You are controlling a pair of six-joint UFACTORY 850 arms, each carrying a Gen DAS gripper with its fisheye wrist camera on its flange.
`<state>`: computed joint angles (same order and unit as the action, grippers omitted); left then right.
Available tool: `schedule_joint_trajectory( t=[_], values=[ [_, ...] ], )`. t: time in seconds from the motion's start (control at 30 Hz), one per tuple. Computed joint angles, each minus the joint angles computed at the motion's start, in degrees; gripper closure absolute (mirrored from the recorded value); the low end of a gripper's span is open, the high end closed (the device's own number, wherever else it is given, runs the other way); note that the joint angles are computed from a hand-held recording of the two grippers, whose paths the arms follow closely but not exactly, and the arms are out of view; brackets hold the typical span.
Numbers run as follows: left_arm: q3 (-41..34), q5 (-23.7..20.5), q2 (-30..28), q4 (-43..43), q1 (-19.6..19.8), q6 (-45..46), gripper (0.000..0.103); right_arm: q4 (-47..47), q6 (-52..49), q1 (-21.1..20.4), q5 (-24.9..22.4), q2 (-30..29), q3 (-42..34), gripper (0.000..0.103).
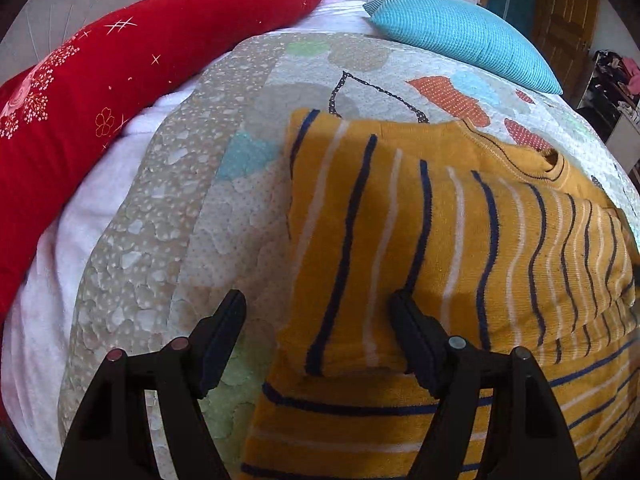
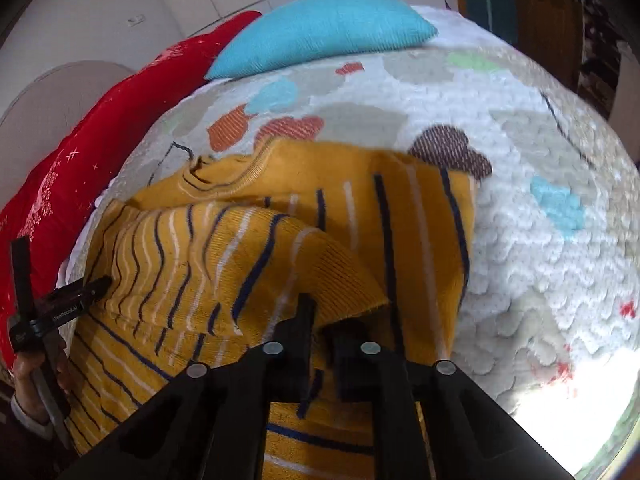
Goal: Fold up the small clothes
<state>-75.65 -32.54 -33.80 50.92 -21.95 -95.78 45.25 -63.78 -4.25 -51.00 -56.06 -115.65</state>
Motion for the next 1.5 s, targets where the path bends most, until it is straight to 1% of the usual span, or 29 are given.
schedule_joint_trajectory(
  t=[0.1,0.17,0.2,0.23,0.27,0.3,0.33,0.37,0.4,0.43,0.53,0.57,0.6,0.67,0.73,0.8,0.9,1.0,1.07,1.13,1.2,1.23,1.4,1.5],
  values=[
    [0.98,1.03,0.65,0.82,-0.02,-1.18,0.028,8.59,-4.91,-1.83,-1.65,1.66,0.32,0.098],
    [1.6,1.28,0.84,2.29,-0.1,-3.24,0.023,10.52,-5.01,-2.69,-1.51,1.45,-0.01,0.097],
    [1.81,1.0,0.86,3.21,-0.22,-4.57,0.021,9.43,-4.42,-2.67,0.21,1.46,0.54,0.097],
    [2.04,0.82,0.87,4.12,-0.32,-5.83,0.02,6.36,-2.6,-2.18,3.4,1.44,1.29,0.096],
    [2.24,0.65,0.91,4.86,-0.45,-6.89,0.019,1.47,0.2,-1.47,7.59,1.56,2.45,0.094],
    [2.35,0.55,0.96,5.29,-0.52,-7.61,0.018,-2.98,2.55,-0.79,12.27,2.03,4.13,0.09],
    [2.48,0.47,1.0,5.62,-0.55,-8.15,0.017,-5.03,3.19,-0.72,15.1,2.5,5.61,0.09],
    [2.6,0.31,1.02,5.94,-0.57,-8.69,0.014,-4.69,2.52,-1.28,15.63,2.63,6.12,0.085],
    [2.89,0.18,1.09,6.43,-0.59,-9.69,0.012,-1.94,0.4,-2.04,15.5,3.11,7.09,0.076],
    [3.32,0.46,1.25,7.04,-0.55,-10.95,0.008,0.19,-0.81,-2.61,15.79,3.83,8.13,0.072],
    [5.05,2.82,1.92,9.98,0.04,-16.04,0.003,10.31,-10.54,-3.72,18.21,7.41,13.1,0.071],
    [5.26,3.04,1.95,10.77,0.07,-17.1,0.002,13.91,-14.54,-3.83,18.86,8.71,14.88,0.068],
    [5.18,2.59,1.83,11.29,-0.09,-17.6,0.002,17.59,-18.35,-3.81,19.22,9.87,16.48,0.062],
    [4.67,0.99,1.36,11.59,-0.58,-17.69,0.001,23.94,-24.63,-3.72,18.41,11.79,19.36,0.055],
    [4.4,0.04,1.04,11.93,-0.87,-18.0,0.0,26.76,-28.2,-3.41,16.12,12.85,21.18,0.054],
    [4.73,0.72,1.19,12.49,-0.7,-18.95,0.0,26.43,-29.33,-2.32,14.67,13.29,22.4,0.054],
    [5.24,1.63,1.39,13.64,-0.53,-20.55,0.0,23.53,-28.54,-0.48,14.02,12.22,22.37,0.054],
    [5.57,2.1,1.54,14.65,-0.41,-21.71,0.0,17.73,-22.98,0.8,13.76,9.38,19.67,0.054],
    [5.83,2.35,1.65,15.46,-0.39,-22.63,0.0,16.66,-20.26,0.68,12.37,7.48,17.51,0.053],
    [5.93,2.26,1.68,16.15,-0.46,-23.36,0.0,16.34,-18.33,0.05,8.88,5.69,14.99,0.048],
    [6.08,2.31,1.74,16.9,-0.49,-24.26,0.0,17.09,-19.0,-0.47,5.83,4.62,13.88,0.038],
    [6.18,2.27,1.8,17.2,-0.53,-24.61,0.0,17.77,-19.96,-0.61,5.11,4.57,14.03,0.036],
    [6.24,1.83,1.85,17.75,-0.74,-25.23,0.0,19.9,-22.92,-0.39,6.55,5.75,16.24,0.035],
    [6.18,1.42,1.82,17.77,-0.92,-25.23,0.0,20.37,-22.85,-0.6,5.9,5.58,16.04,0.035]
  ],
)
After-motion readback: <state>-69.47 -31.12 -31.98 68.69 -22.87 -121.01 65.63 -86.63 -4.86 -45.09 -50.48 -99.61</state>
